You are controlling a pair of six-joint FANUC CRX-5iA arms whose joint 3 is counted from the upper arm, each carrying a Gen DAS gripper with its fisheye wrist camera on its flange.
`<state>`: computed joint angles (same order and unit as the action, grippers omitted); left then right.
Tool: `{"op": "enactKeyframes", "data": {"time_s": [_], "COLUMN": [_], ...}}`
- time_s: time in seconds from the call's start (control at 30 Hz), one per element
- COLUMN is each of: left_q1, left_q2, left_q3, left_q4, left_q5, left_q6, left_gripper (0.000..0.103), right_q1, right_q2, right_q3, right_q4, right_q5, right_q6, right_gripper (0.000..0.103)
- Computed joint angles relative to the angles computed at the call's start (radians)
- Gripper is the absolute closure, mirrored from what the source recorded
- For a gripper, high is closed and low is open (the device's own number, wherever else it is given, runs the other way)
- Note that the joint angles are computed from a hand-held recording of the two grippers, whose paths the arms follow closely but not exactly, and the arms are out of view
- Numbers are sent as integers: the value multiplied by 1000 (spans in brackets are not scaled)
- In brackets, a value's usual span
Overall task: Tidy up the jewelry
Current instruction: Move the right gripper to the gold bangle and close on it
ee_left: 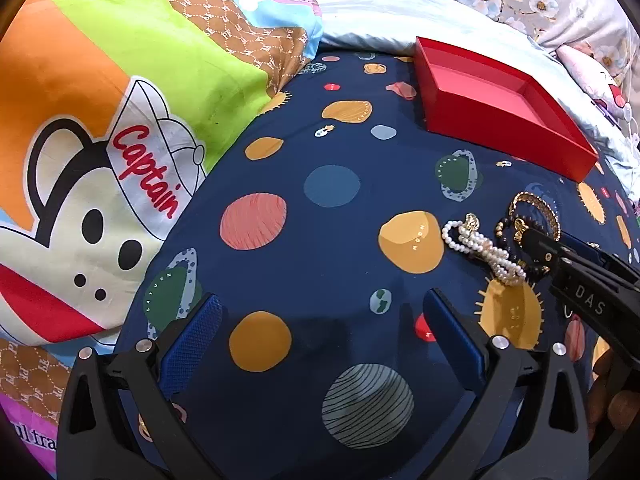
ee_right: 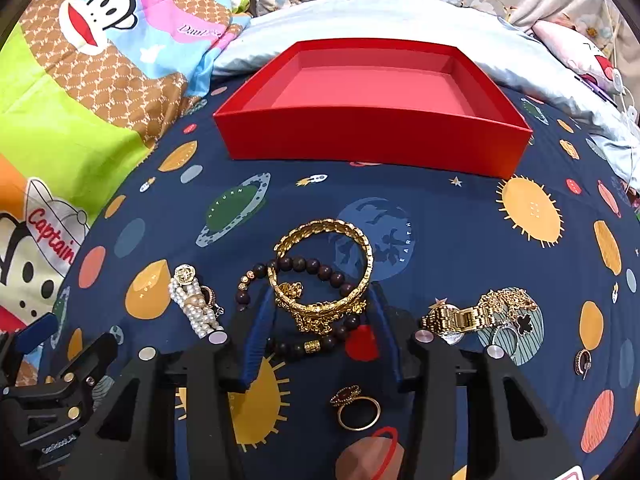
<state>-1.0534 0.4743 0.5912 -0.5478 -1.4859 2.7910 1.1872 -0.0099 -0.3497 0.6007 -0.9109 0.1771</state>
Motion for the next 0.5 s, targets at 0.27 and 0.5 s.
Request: {"op": "enactKeyframes", "data": {"time_s": [0.27,0.5], "left_q1": [7,9], "left_q2": [7,51], "left_q3": [17,84], "left_q4": [27,43], "left_q5": [46,70], "left_q6": [-3,-40], "left_gripper": [5,5], "right_q1": [17,39], "right_q2": [-59,-116], "right_q3": [-48,-74], "right_q4": [70,17], "right_q5": [-9,-57], "right_q6": [-71,-49], "right_gripper": [60,94]}}
